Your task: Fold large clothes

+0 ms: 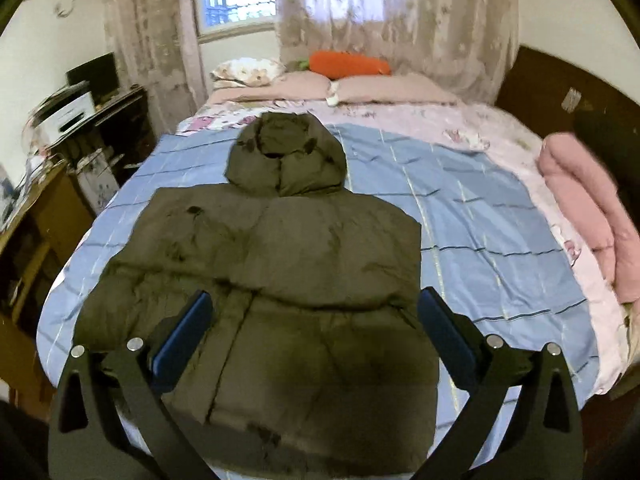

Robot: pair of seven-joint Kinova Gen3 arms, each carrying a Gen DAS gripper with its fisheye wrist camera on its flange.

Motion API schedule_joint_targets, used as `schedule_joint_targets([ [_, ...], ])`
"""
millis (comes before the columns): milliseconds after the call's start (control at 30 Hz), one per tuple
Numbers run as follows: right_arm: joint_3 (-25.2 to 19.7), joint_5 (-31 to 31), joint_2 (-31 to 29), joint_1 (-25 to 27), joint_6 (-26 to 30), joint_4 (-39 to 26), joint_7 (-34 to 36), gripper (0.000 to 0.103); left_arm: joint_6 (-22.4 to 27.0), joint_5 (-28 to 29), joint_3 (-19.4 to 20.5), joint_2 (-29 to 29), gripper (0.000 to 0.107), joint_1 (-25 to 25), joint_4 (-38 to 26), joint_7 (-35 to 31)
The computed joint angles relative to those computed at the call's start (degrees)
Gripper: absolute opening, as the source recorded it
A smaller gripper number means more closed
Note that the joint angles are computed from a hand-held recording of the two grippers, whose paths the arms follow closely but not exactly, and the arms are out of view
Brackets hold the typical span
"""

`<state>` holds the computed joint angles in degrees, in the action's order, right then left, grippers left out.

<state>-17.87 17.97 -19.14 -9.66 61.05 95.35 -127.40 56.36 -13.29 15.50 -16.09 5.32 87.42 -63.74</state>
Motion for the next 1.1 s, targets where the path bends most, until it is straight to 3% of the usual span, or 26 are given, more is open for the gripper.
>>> schedule_joint_targets([
  [200,-4.8,-0.39,-5.95,2.14,2.31,2.09,-5.13,0.102,0.04,-1.95,1.88,0.24,0.101,0.63,0.39,0.14],
  [300,-9.1,1.78,-5.89,4.53,3.74,1.77,-7.2,0.102,0.03,-2.1,2.06,0.26,0.101,1.02,0.47,0.21],
  [400,-10.24,2.96,-5.99,4.65,3.5,1.41,-7.36,0.102,0.27,-2.02,2.55,0.43,0.101,1.61,0.47,0.27],
  [867,-10.68,3.84,-7.08,6.88,2.63,2.0,-9.32,0.102,0.27,-3.32,5.46,-0.5,0.101,3.22,1.87,0.46],
  [1100,-10.37,3.58,-7.22,6.87,2.48,2.17,-8.85,0.102,0.41,-2.85,4.54,-0.47,0.101,3.36,1.87,0.41],
])
